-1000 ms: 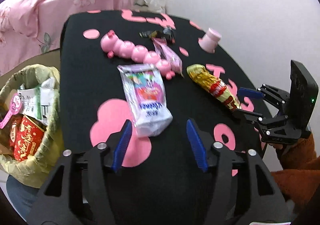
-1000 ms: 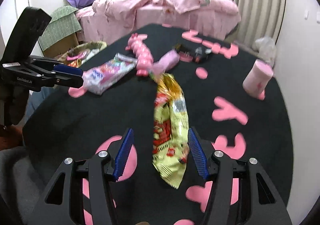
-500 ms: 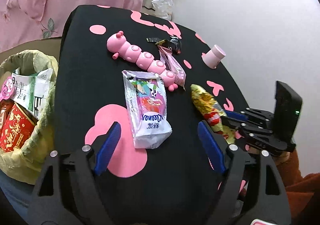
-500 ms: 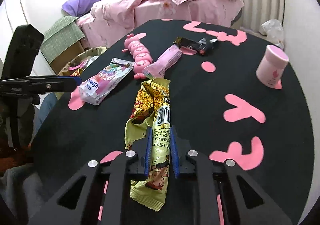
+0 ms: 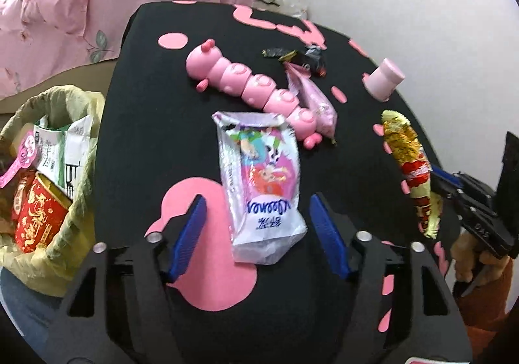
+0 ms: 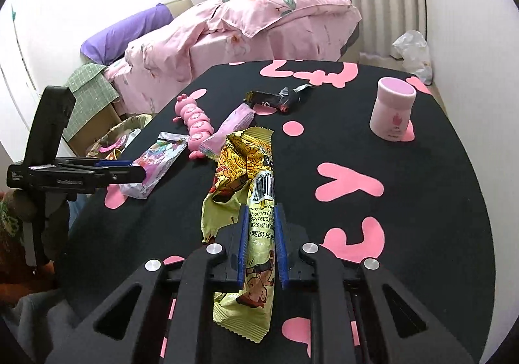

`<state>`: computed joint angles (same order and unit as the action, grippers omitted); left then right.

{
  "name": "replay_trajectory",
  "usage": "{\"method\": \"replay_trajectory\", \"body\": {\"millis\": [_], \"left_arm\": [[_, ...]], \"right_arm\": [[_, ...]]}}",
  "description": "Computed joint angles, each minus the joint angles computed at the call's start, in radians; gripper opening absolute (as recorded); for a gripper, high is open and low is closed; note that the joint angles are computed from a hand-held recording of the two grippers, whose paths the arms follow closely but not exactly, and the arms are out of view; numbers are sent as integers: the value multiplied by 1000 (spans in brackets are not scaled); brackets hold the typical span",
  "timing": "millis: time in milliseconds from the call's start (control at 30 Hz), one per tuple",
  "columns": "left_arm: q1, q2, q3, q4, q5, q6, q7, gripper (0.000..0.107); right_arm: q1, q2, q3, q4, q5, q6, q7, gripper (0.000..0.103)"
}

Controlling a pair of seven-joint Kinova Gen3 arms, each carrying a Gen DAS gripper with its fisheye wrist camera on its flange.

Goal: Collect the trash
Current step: 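Grasp the white snack packet with the left tool while the right tool grasps the yellow wrapper, then carry the white packet and yellow wrapper with both tools over the wastebasket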

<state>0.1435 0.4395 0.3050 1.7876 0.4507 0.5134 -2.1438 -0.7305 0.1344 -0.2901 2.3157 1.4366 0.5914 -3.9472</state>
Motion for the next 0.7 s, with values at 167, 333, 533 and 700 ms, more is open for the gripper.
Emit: {"method": "replay_trajectory", "body": {"millis": [167, 333, 533, 700], "left_arm": [[-3, -8, 14, 14, 0, 4, -32, 48], [-26, -1, 28, 7, 48, 15, -57, 45], [-4, 23, 7, -38, 50, 19, -60, 45], [28, 50, -7, -77, 15, 21, -12, 32]], "right_arm": [[-5, 17, -1, -3, 1, 1, -3, 16], [-11, 27, 2, -13, -8, 3, 19, 16], [-10, 33, 7, -14, -3, -4, 11, 16], [-7, 39, 9, -13, 9, -12, 1, 16]]}}
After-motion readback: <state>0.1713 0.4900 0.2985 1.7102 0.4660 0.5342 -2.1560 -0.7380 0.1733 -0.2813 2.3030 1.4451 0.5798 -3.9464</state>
